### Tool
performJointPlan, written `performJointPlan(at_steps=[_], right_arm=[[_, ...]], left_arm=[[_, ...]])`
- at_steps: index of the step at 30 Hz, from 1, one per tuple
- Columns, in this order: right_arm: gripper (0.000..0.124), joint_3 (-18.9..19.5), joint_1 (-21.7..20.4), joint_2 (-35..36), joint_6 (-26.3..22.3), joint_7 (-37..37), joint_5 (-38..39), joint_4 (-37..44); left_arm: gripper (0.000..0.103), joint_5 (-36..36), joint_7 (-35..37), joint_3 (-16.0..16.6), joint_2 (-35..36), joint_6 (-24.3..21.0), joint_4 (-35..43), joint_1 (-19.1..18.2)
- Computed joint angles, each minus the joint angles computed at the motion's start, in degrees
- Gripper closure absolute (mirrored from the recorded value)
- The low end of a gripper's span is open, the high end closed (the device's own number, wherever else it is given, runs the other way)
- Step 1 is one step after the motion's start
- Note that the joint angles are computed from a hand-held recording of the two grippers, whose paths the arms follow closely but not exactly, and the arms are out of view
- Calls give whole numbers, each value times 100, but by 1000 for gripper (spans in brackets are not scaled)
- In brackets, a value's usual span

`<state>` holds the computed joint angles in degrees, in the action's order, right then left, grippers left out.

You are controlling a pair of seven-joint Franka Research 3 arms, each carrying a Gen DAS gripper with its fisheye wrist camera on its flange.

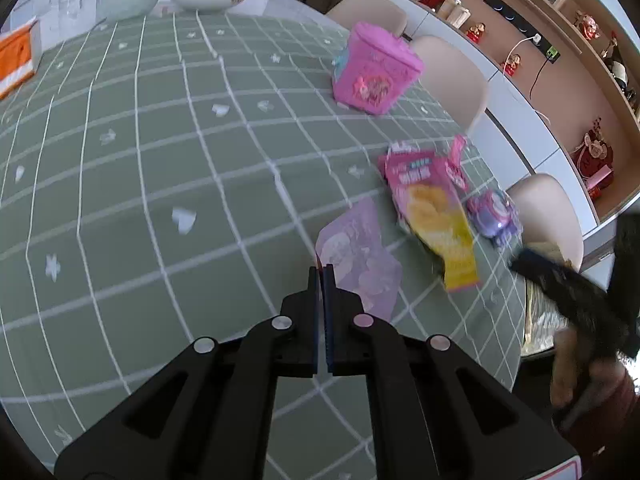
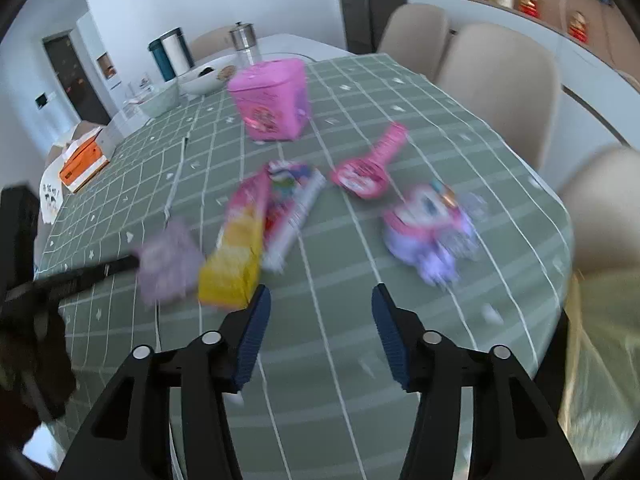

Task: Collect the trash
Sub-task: 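Grasp the pink snack packet with the right gripper while the left grasps the lilac wrapper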

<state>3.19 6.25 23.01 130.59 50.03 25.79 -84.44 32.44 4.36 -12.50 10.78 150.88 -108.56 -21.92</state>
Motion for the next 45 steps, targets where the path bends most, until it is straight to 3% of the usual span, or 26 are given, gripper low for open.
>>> performJointPlan(at_steps=[1,7,11,12,13,15,21,31,34,45], right_arm=[[88,6,58,107,-12,39,-70,142],[89,201,288,1052,-297,188,-193,1421],[89,158,540,1429,-343,228,-528,1890],[93,113,611,1567,-415,315,-658,2066],[107,108,623,1630,-479,364,-706,2147],[109,90,626,1794,-743,504,-798,2415],[113,135,346,1197,-338,586,-492,1637],[113,80,-78,75,-118,294,108,279],[113,15,-131,-120,-104,187,160,80],[113,-168,-499,-572,-229,-356,510,-26]], left_arm=[[101,-8,-5,-6,-28,-21,-41,-4],[100,-158,4,-76,-193,199,-344,20],[89,-136,-32,-93,-339,258,-507,26],[87,-133,-38,-97,-380,278,-558,37],[85,-142,-31,-104,-416,320,-609,53],[83,-151,-45,-114,-459,377,-672,79],[76,-178,-118,-125,-449,561,-723,125],[77,-212,-73,-60,180,30,108,-23],[97,-215,63,-36,357,-228,418,-108],[101,520,269,143,833,-857,1944,-594]])
